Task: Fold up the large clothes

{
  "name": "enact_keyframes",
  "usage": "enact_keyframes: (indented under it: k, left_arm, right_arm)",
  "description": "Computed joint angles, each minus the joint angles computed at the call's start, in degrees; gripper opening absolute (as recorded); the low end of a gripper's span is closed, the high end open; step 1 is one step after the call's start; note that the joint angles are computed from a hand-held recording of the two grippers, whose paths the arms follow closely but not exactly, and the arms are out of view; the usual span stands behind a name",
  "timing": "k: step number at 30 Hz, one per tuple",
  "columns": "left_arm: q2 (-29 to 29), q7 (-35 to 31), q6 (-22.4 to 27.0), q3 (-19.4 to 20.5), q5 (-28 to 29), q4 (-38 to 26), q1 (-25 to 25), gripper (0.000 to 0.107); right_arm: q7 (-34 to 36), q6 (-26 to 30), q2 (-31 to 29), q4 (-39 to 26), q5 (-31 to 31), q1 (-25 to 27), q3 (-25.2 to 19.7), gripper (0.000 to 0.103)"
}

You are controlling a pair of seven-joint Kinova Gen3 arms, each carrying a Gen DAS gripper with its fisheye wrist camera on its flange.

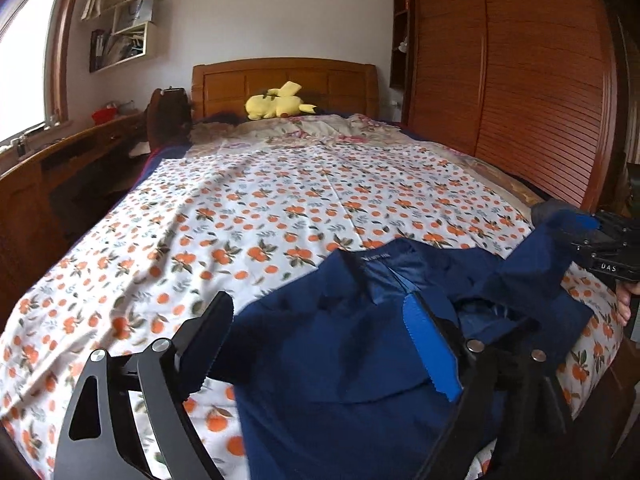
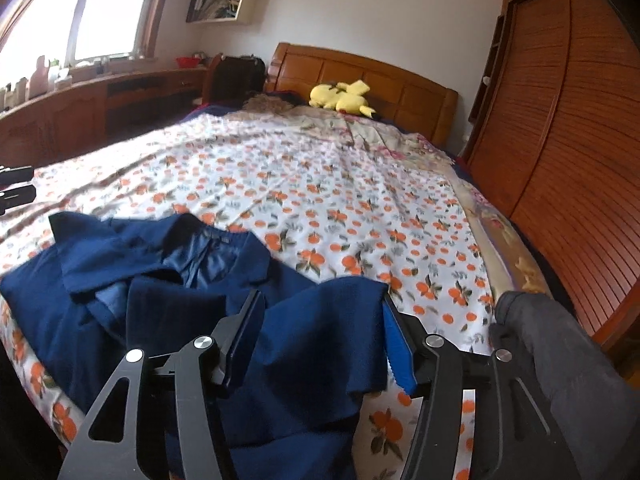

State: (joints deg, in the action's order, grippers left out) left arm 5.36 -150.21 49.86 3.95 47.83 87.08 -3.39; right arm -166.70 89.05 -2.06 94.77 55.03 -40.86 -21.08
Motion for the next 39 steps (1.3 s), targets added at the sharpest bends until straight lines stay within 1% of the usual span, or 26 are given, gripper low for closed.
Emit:
enact_keyframes:
  k: [4, 8, 14, 19, 22, 23, 24, 26, 27, 28, 31, 33, 36, 39]
  left_arm:
    - [-0.81, -3.54, -2.18, 0.39, 2.55, 3.87, 0.57, 0.093]
    - [-1.14, -7.22, -2.43, 0.21, 6.08, 6.27, 0.65, 0.097]
    - [-1.71, -11.15, -0.64, -0.83, 9.49, 8.08, 0.12, 0.099]
    - [-2.55, -14.10, -0.44, -1.48, 11.08, 9.79, 0.05, 0.100]
    - [-2.84, -15.31, -0.17, -1.81, 11.27, 10.57, 0.16, 0.100]
    - [-2.91, -15.75, 0.04, -1.97, 11.43, 10.73, 0.10, 0.100]
    - [-3.02, -15.96, 0.22, -2.07, 11.51, 10.86, 0.09, 0.100]
    - [-3.02, -16.27, 0.80, -2.27, 11.64, 10.89, 0.02, 0.100]
    - [-3.01, -16.50, 1.13, -2.39, 11.81, 10.97, -0.08, 0.100]
    - [-2.97, -16.66, 1.24, -2.43, 11.93, 11.02, -0.10, 0.100]
    - [-2.86, -16.91, 1.73, -2.61, 12.06, 10.95, -0.33, 0.100]
    - [-2.91, -16.79, 1.73, -2.63, 12.12, 10.97, -0.43, 0.100]
    - [-2.81, -16.68, 1.86, -2.77, 12.48, 10.82, -0.65, 0.100]
    - [-2.53, -16.12, 1.66, -2.83, 12.19, 10.46, -0.84, 0.100]
  right_arm:
    - [-2.16, 1.67, 0.86, 0.71, -1.90, -1.55, -0.85, 0.054]
    - [-4.91, 2.28, 1.22, 1.38, -3.14, -3.39, -1.56, 0.054]
    - [-7.90, 3.84, 2.92, 0.29, -2.41, -6.86, -2.18, 0.054]
    - [-6.32, -0.44, 3.46, -0.34, -2.79, -7.67, -0.91, 0.054]
    - [-4.18, -4.61, 4.21, -0.57, -4.80, -7.07, 0.26, 0.054]
    - [-3.57, -5.08, 4.78, -0.80, -5.26, -6.94, 0.61, 0.054]
    - [-2.50, -5.55, 5.36, -1.07, -5.91, -6.75, 1.06, 0.051]
    - [0.10, -6.25, 6.06, -1.30, -7.55, -6.30, 2.47, 0.029]
    - [1.78, -7.51, 5.87, -1.25, -8.67, -5.22, 2.95, 0.007]
    - [2.83, -8.10, 5.77, -1.25, -8.86, -4.66, 3.63, 0.005]
    - [5.24, -10.07, 4.75, -1.34, -8.30, -2.43, 5.07, 0.004]
    - [7.28, -10.95, 4.65, -2.64, -7.51, -0.38, 6.10, 0.004]
    - [13.33, -12.02, 6.34, -6.29, -7.08, 2.37, 7.60, 0.004]
    - [18.84, -12.60, 9.00, -10.61, -7.16, 3.75, 9.16, 0.004]
